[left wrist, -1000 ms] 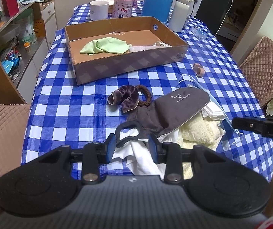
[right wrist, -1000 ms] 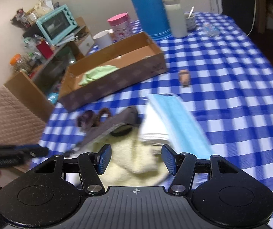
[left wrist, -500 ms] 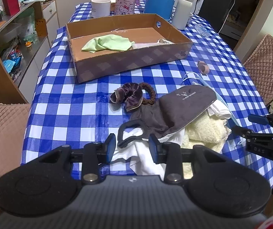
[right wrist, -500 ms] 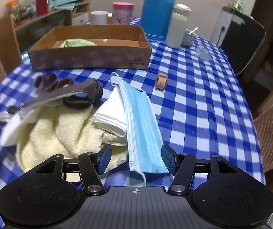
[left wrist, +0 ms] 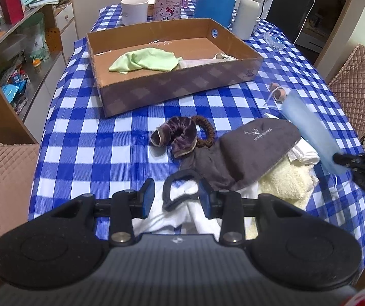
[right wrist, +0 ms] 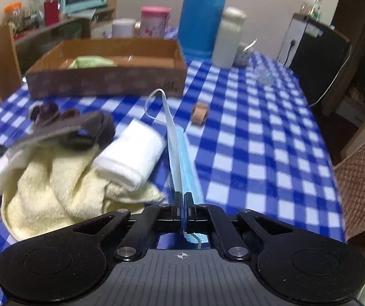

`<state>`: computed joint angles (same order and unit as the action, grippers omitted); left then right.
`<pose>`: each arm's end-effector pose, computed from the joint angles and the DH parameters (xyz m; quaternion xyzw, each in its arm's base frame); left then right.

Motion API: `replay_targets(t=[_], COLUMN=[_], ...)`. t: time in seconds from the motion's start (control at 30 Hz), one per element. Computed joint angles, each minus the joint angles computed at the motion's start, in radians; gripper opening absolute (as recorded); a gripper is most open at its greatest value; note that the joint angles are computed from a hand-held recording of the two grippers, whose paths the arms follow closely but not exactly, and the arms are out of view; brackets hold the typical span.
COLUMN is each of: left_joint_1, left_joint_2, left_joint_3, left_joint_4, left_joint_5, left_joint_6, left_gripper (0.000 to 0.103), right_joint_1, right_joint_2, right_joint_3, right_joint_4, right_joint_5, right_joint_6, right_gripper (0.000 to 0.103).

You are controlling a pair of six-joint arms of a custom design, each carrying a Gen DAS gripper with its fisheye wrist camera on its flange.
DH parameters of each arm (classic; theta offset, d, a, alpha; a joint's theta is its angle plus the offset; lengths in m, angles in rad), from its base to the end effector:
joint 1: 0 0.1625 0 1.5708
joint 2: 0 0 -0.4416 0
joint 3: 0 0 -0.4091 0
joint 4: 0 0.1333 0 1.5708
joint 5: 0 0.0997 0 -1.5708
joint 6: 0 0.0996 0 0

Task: Organize soft objects
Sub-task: 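Grasp the purple scrunchie with the left tool while the right tool grasps the blue face mask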

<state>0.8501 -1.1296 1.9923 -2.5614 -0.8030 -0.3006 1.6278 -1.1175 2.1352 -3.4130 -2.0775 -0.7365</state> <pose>-0.2192 -0.5564 0.1927 0.1695 0.9100 -0.2344 0.2971 0.1156 -0.5342 0.2255 0.2501 -0.8569 0.2892 0.3458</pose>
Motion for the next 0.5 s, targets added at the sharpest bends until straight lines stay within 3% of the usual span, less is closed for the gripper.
replay_targets(t=[0.27,0.5], left_joint_1=[0.036,0.079], left_joint_2=[0.063,0.143], left_joint_3=[-0.051,-0.129], left_joint_4=[-0.076,-0.137], left_joint_5=[-0.009,-0.036], left_joint_6=[0.111,0.216], left_gripper=[0.037,0.047], right_joint_1=[0.008,0.027], right_joint_2=[-0.041,-0.038], right_joint_3=[0.006,-0.023], right_joint_4=[-0.08,-0.036], right_joint_5=[0.084,0.124], right_joint_6=[-0.046,-0.014], right_gripper=[0.0,0.0])
